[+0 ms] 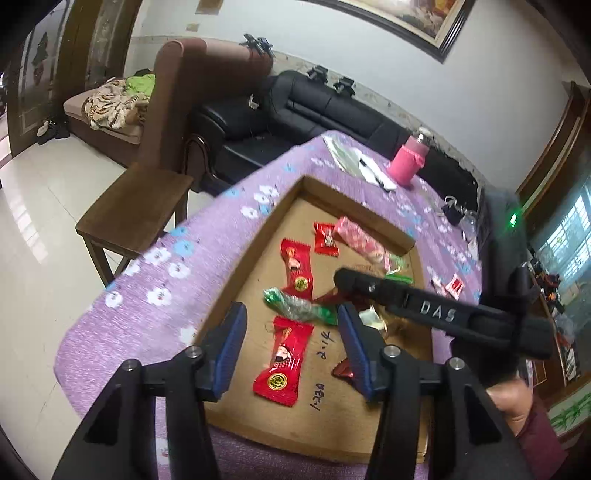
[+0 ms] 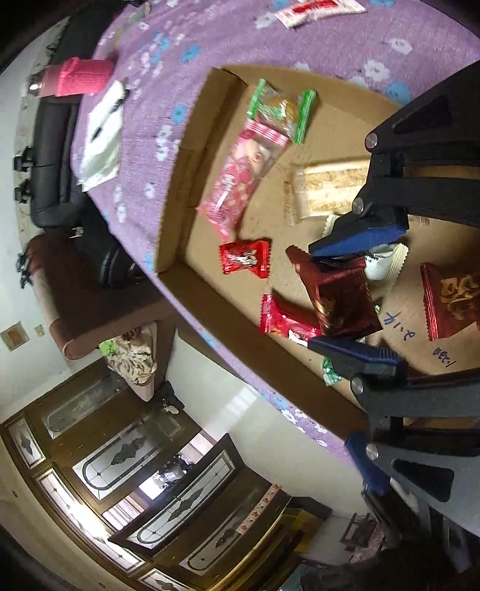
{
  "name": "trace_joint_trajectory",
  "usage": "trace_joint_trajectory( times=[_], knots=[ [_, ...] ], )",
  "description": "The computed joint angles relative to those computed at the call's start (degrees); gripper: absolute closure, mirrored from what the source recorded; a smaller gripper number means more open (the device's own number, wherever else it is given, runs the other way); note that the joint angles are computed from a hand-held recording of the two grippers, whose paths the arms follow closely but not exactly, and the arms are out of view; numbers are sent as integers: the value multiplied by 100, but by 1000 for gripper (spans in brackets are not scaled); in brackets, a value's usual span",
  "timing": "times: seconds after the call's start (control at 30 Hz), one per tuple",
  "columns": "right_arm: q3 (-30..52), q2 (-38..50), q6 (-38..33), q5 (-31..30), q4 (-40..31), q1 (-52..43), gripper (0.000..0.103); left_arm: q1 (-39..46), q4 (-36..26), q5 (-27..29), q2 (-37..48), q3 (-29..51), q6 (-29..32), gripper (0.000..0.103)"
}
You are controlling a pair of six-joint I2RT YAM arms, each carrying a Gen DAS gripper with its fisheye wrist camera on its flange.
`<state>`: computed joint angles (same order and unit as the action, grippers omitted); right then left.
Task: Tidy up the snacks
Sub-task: 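Carry both packets over the cardboard tray and open both grippers, then move both grippers toward the two white packets with red print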
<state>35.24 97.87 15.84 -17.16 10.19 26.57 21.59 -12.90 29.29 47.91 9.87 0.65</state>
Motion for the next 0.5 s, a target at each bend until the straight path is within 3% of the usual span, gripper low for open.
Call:
trace_joint_trajectory(
  times=[0.1,0.27,0.3,0.47,0.5],
  knots=[
    [-190,-230,54,-62,33,-76,49,268,-280,165,-267,62,96,47],
    [-771,-1364,-130,-212,-230,-559,48,706,-736,348,-643,169,216,42],
    [-907,-1643,-176,-235,-318,-695,46,789,-817,343,-719,183,211,36],
    [-1470,-2841,-524,-441,-846,-1529,43,840,-1198,-23,-1317,173,27,26],
    [-1597,-3093,-638,-489,-978,-1738,43,747,-1274,-195,-1448,180,-80,20]
  ],
)
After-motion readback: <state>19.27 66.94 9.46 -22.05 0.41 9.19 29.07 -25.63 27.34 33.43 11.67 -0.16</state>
